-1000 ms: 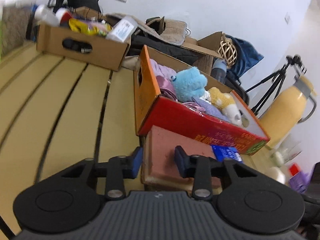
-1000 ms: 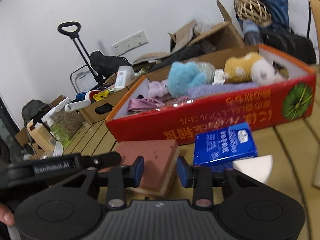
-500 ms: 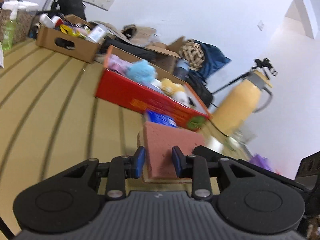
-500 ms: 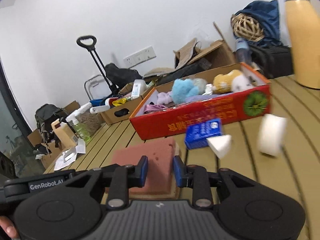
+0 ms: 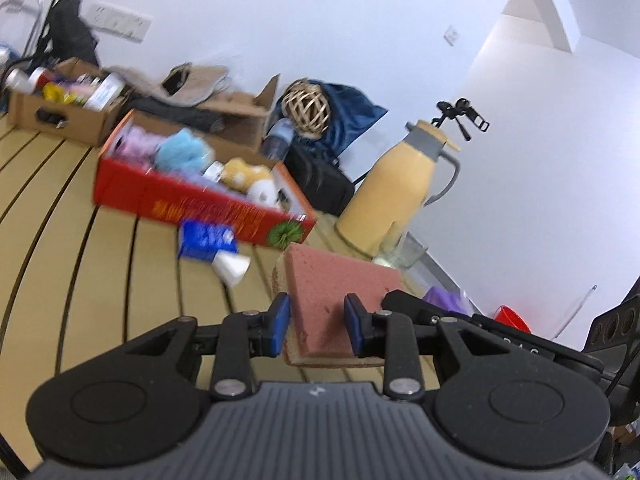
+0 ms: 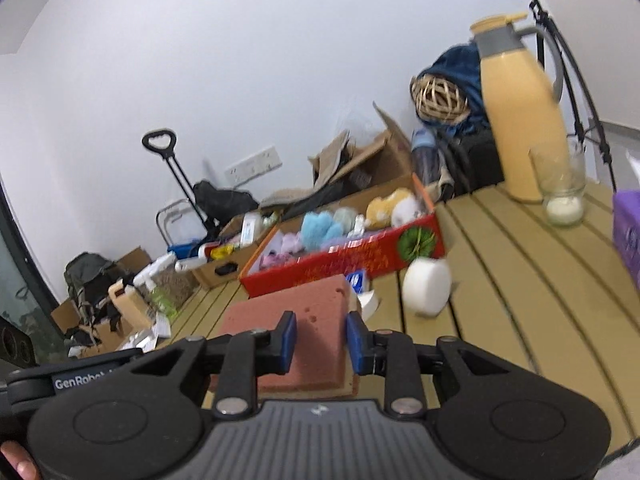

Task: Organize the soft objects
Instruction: 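Carry the pink sponge block into the box and open both grippers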

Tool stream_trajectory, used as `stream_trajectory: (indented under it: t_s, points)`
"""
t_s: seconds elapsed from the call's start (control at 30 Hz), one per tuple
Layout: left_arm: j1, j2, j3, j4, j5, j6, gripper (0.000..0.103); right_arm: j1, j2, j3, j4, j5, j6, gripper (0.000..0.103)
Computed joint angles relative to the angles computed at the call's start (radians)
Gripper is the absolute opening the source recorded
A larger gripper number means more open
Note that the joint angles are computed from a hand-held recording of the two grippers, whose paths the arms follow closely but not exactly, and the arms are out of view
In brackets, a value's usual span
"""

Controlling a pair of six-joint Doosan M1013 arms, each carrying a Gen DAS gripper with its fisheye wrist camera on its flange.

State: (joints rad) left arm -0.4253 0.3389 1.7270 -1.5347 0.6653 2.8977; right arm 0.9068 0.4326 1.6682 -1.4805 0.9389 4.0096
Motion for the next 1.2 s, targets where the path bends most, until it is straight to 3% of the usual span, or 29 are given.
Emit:
stream_trajectory:
  t_s: [0.13, 0.33, 0.43, 0.57, 0.63, 0.73, 0.9, 1.07, 1.2]
  points:
    - [-0.017, 0.056, -0.116, 0.041, 0.009, -0.068, 0.03, -0.044, -0.021, -0.002, -0.029, -0.006, -0.038, 0.026]
    - [-0.046, 0.208, -0.39, 0.249, -0.01, -0.338, 0.03, -0.197, -0.04, -0.05, 0.004, -0.174, -0.176, 0.026]
    - [-0.057, 0.303, -0.552, 0.41, 0.011, -0.547, 0.03, -0.289, -0.021, -0.103, 0.118, -0.279, -0.304, 0.026]
    - [-0.074, 0.431, -0.754, 0.621, 0.074, -0.794, 0.03, -0.381, 0.029, -0.184, 0.362, -0.343, -0.54, 0.026]
    - [-0.08, 0.479, -0.818, 0.68, 0.097, -0.861, 0.029, -0.41, 0.059, -0.224, 0.467, -0.337, -0.637, 0.026]
    - [-0.089, 0.535, -0.894, 0.791, 0.162, -0.958, 0.029, -0.428, 0.111, -0.291, 0.611, -0.264, -0.826, 0.026]
    - [-0.095, 0.58, -0.951, 0.862, 0.233, -0.95, 0.029, -0.431, 0.156, -0.342, 0.752, -0.184, -1.014, 0.026]
    - [-0.103, 0.591, -0.972, 0.918, 0.241, -1.007, 0.028, -0.454, 0.193, -0.406, 0.89, -0.121, -1.128, 0.026]
    - [-0.097, 0.574, -0.935, 0.888, 0.23, -0.938, 0.029, -0.453, 0.209, -0.442, 0.947, -0.068, -1.207, 0.025]
